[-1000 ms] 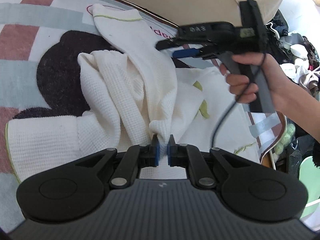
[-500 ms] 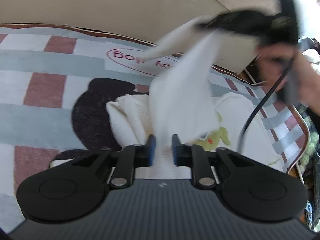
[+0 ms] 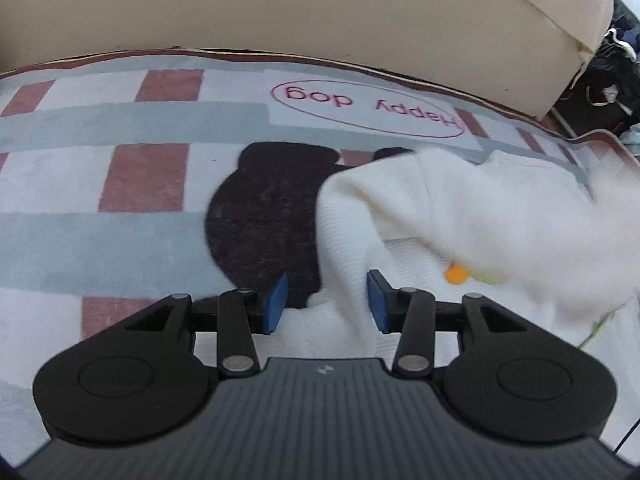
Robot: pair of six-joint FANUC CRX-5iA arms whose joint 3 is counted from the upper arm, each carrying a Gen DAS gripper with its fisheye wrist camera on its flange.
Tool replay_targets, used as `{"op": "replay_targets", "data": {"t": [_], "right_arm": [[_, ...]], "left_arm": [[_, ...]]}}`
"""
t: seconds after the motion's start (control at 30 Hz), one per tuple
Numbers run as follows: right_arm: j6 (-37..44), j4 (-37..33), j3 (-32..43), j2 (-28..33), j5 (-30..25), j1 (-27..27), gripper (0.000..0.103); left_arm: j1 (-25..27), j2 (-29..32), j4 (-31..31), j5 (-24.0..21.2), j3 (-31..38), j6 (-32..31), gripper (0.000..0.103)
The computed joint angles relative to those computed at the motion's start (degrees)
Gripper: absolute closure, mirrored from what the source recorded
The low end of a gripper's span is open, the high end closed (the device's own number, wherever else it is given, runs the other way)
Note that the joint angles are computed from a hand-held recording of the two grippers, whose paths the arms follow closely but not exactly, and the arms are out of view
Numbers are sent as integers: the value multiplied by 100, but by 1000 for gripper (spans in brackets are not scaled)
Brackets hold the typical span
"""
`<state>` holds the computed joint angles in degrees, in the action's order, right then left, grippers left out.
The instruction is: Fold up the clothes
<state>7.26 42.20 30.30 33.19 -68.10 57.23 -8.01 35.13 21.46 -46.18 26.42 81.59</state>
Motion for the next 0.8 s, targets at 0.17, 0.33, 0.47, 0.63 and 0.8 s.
{"op": "replay_targets", "data": {"t": [0.17, 0.33, 0.47, 0.63, 0.8], "right_arm": [[-419, -884, -403, -202, 88, 32, 94], [231, -868, 38, 19, -208, 78, 90], [174, -1123, 211, 59, -380, 117, 87], [-223, -1236, -77, -82, -199, 159, 88], [-92, -1055, -133, -147, -131, 219, 93]], "left_arm": [[-15, -49, 59, 202, -117, -142, 53], [-95, 53, -265, -107, 182, -311, 53], [-221, 101, -652, -261, 386, -525, 90], [-319, -183, -1191, 401, 126, -277, 102], [-273, 114, -2167, -580, 985, 808, 103]]}}
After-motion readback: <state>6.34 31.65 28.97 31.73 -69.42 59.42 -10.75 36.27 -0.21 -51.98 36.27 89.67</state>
